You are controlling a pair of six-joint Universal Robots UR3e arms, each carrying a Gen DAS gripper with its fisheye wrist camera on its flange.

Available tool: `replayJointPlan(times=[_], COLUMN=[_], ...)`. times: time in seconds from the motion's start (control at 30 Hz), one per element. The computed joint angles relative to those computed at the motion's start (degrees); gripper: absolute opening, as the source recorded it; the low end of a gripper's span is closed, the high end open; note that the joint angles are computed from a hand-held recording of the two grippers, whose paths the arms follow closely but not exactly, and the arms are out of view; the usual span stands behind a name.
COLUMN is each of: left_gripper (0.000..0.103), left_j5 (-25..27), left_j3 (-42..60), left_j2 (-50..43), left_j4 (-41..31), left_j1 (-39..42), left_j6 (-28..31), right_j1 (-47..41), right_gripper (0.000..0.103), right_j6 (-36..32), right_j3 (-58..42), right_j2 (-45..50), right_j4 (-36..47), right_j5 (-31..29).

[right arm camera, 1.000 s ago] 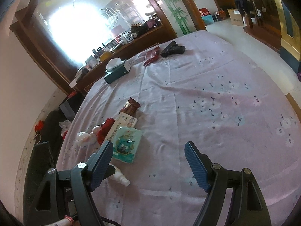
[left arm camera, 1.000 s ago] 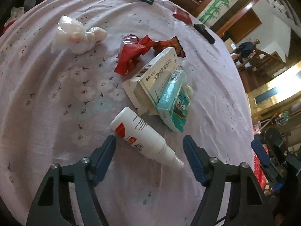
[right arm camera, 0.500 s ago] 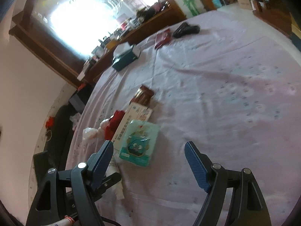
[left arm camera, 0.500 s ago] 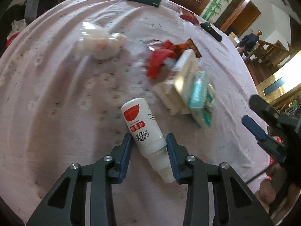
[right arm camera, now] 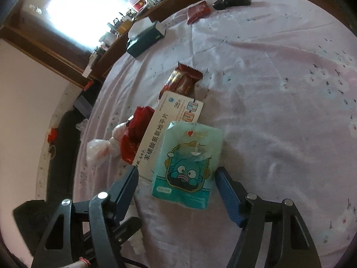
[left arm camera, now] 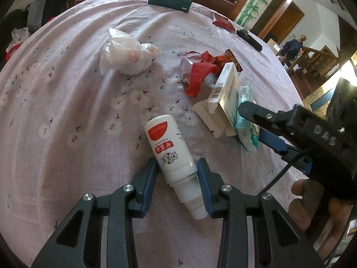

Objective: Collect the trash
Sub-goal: 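Grasp the white red-capped bottle with the left gripper while the right gripper grasps the teal tissue pack, then carry the white bottle with the left gripper while the right gripper carries the teal pack to the basket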

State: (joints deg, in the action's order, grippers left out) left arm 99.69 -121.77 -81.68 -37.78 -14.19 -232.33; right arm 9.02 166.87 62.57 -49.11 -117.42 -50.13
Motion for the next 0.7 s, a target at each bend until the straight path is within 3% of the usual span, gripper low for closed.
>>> replayJointPlan(times=[0.07, 0.23, 0.4, 0.6, 0.7], left_gripper=[0.035, 0.035, 0.035, 0.033, 0.032], left_j5=[-0.08, 1.81, 2.80, 0.58, 2.45], left_j3=[0.05, 1.21, 2.82, 5.19, 9.32], left_j2=[-0.24, -1.83, -3.12, -6.30, -9.97], left_j4=[0.25, 0.18, -0.81, 1.45, 0.58], left_j1=[0.17, -1.09, -2.49, -5.77, -9.16], left_j6=[0.42, 0.17, -0.93, -1.68, -2.50], right_j1=[0.46, -0.92, -5.02, -13.48, -19.92], right_gripper=[0.058, 0.047, 0.046, 0.046, 0.046], right_j6=[0.49, -1.42, -5.36, -10.16, -15.12], right_j3=[1.69, 4.81, 14.42, 29.87, 35.90], right_j2=[-0.69, -2.42, -9.12, -23.03, -30.88], right_j4=[-3.13, -3.35, -3.89, -7.38, -4.92], right_j5=[-1.96, -0.26, 2.95, 5.97, 8.27])
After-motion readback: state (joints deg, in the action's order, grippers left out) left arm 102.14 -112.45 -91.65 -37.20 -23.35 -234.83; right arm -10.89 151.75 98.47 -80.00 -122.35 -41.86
